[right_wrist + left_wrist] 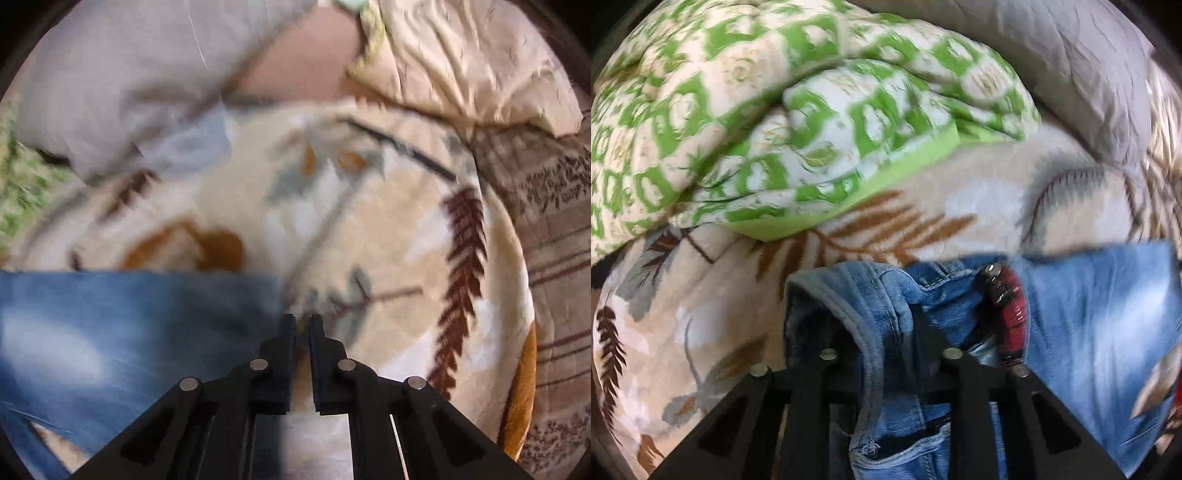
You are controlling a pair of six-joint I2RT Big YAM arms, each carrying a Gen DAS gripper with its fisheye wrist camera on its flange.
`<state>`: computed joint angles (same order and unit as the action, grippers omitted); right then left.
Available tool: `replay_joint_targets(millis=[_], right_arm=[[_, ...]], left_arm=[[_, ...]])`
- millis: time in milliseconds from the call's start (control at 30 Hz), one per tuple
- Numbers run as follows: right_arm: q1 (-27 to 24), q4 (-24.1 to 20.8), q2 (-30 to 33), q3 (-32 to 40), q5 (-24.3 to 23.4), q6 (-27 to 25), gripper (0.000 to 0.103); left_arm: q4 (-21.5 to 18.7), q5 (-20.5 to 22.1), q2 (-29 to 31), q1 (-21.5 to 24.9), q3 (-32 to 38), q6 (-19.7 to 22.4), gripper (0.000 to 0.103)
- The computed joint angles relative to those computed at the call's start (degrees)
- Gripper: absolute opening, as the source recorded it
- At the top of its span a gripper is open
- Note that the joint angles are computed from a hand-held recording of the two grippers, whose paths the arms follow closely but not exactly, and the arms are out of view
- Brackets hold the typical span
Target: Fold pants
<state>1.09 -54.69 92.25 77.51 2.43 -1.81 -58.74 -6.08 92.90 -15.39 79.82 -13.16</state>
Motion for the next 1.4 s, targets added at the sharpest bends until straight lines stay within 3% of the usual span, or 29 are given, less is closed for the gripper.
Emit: replay_joint_targets(millis=[33,67,133,167,200,267,333,367,400,433,533,733,867,1000,1067,1200,1300,1400], right_arm=[[-0.44,-0.58,0.29,-0.28,-1.1,0.55,0.009],[-1.06,-0.57,-0.24,-0.97,-2.28,1.33,0.009],[-2.08,-0.82,-1.61,-1.78,-3.98,1.81,0.009],[-2.48,-1.27,-2.85,-2.17,-4.38,1.68,0.009],[-2.88,-1.15,-3.72,-2.56,-4.77,1.27,0.01],[-2.91,-1.56,-7.23,-3.79,-6.96,1.02,0.015],[-2.84,-2.56,-11.29,-5.39,-9.85,1.14,0.052],[-2.59,-2.73,-13.47,-6.45,-10.55,1.38,0.09],[-2.1,-1.72,-16.92,-8.53,-10.79,1.56,0.097],[-1.42,-1.23,-18.91,-9.7,-10.69,1.34,0.097],[0.14,-5.24,-26.12,-13.7,-12.03,-1.91,0.097],[0.32,-12.48,-39.26,-22.75,-13.65,-5.73,0.097],[-0.97,-17.79,-47.07,-27.83,-14.05,-7.58,0.097],[-2.45,-21.37,-51.87,-31.65,-13.52,-7.86,0.096],[-4.21,-22.1,-53.17,-33.73,-13.69,-8.08,0.096],[-7.94,-20.66,-52.54,-36.84,-14.63,-7.26,0.081],[-9.33,-18.01,-50.64,-38.85,-14.84,-6.56,0.078],[-9.66,-14.47,-50.3,-40.34,-14.88,-6.27,0.078]], left_arm=[[1.36,-0.32,-0.92,-0.16,-0.88,-0.16,0.032],[1.75,0.7,-1.84,-0.08,-1.39,-0.89,0.043],[-0.64,0.28,-3.06,-0.47,-0.76,-1.5,0.071],[-1.63,-3.96,-4.32,-1.7,-0.6,-1.46,0.088],[-1.33,-6.55,-5.8,-2.95,-1.13,-0.91,0.09],[-1.12,-7.35,-9.58,-5.32,-2.12,1.68,0.091],[-2.81,-6.85,-12.07,-7.3,-2.59,2.26,0.093],[-3.83,-6.84,-14.05,-9.32,-3.41,2.28,0.093],[-4.5,-6.81,-15.77,-11.31,-4.39,2.21,0.093],[-5.4,-6.72,-16.54,-12.87,-4.57,2.26,0.093],[-7.47,-5.79,-19.59,-18.26,-6.9,1.53,0.093],[-9.45,-3.56,-22.45,-29.19,-10.59,-4.26,0.093],[-7.29,-2.71,-22.09,-35.08,-10.8,-8.16,0.093],[-4.3,-1.65,-17.93,-39.65,-7.94,-9.06,0.093],[-2.17,-1.79,-14.94,-41.43,-5.64,-7.45,0.093],[0.78,-2.48,-5.65,-43.15,1.88,-1.23,0.093],[-0.27,-6.12,1.45,-43.1,8.02,3.54,0.093],[-1.83,-4.26,4.92,-41.95,10.96,6.54,0.093]])
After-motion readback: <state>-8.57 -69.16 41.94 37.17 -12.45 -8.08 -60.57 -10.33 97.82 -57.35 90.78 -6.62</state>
